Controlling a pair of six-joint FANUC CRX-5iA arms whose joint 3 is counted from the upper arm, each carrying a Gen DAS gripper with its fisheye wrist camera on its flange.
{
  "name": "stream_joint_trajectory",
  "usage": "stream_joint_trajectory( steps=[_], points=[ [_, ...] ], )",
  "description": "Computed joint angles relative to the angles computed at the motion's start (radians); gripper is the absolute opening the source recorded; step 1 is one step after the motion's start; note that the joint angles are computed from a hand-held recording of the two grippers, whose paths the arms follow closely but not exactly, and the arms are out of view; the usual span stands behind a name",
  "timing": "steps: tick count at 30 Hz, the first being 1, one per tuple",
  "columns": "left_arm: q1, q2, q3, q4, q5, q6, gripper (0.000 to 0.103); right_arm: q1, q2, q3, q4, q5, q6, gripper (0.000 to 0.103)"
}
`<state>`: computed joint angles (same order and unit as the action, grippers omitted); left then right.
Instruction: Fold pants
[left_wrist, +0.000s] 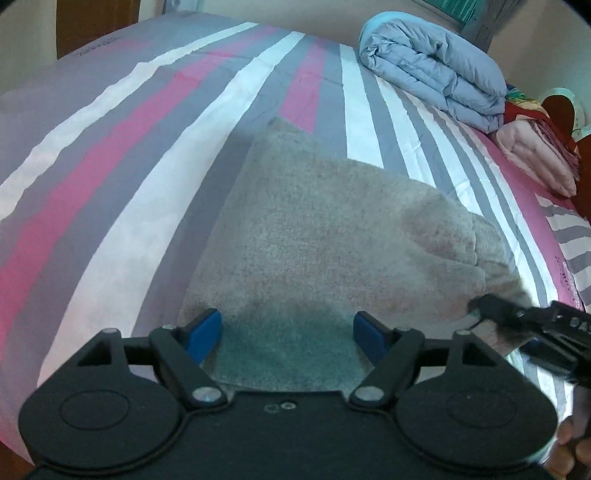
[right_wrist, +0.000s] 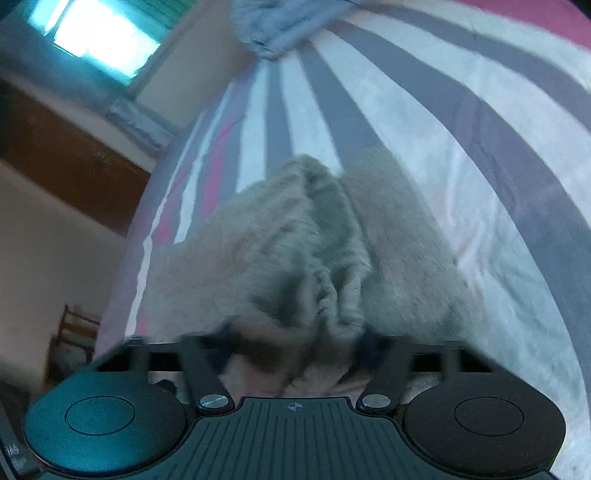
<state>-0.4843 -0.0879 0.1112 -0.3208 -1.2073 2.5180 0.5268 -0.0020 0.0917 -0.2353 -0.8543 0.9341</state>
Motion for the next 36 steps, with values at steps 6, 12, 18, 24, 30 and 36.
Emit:
stream_joint_trajectory(
  steps=[6,12,18,24,30,36],
  points=[
    [-0.021,-0.012,0.008,-0.015,0.034,0.025,0.071,0.089,-0.101,-0.106,0.232,0.166,-0.012,0.034],
    [-0.057,0.06,0.053,-0.028,-0.015,-0.001,0.072,0.032,-0.098,-0.097,0.2,0.116,0.03,0.034],
    [-0.038,0.031,0.033,-0.003,-0.004,0.005,0.072,-0.024,-0.061,-0.097,0.117,-0.009,-0.06,0.069],
    [-0.042,0.03,0.046,-0.019,-0.025,0.02,0.072,0.034,-0.144,-0.177,0.361,0.111,-0.171,0.069],
    [-0.073,0.056,0.073,-0.06,-0.072,0.017,0.072,0.116,-0.118,-0.154,0.349,0.141,-0.058,0.069],
    [-0.077,0.059,0.067,-0.063,-0.074,0.007,0.072,0.119,-0.091,-0.211,0.364,0.055,-0.031,0.064]
  ],
)
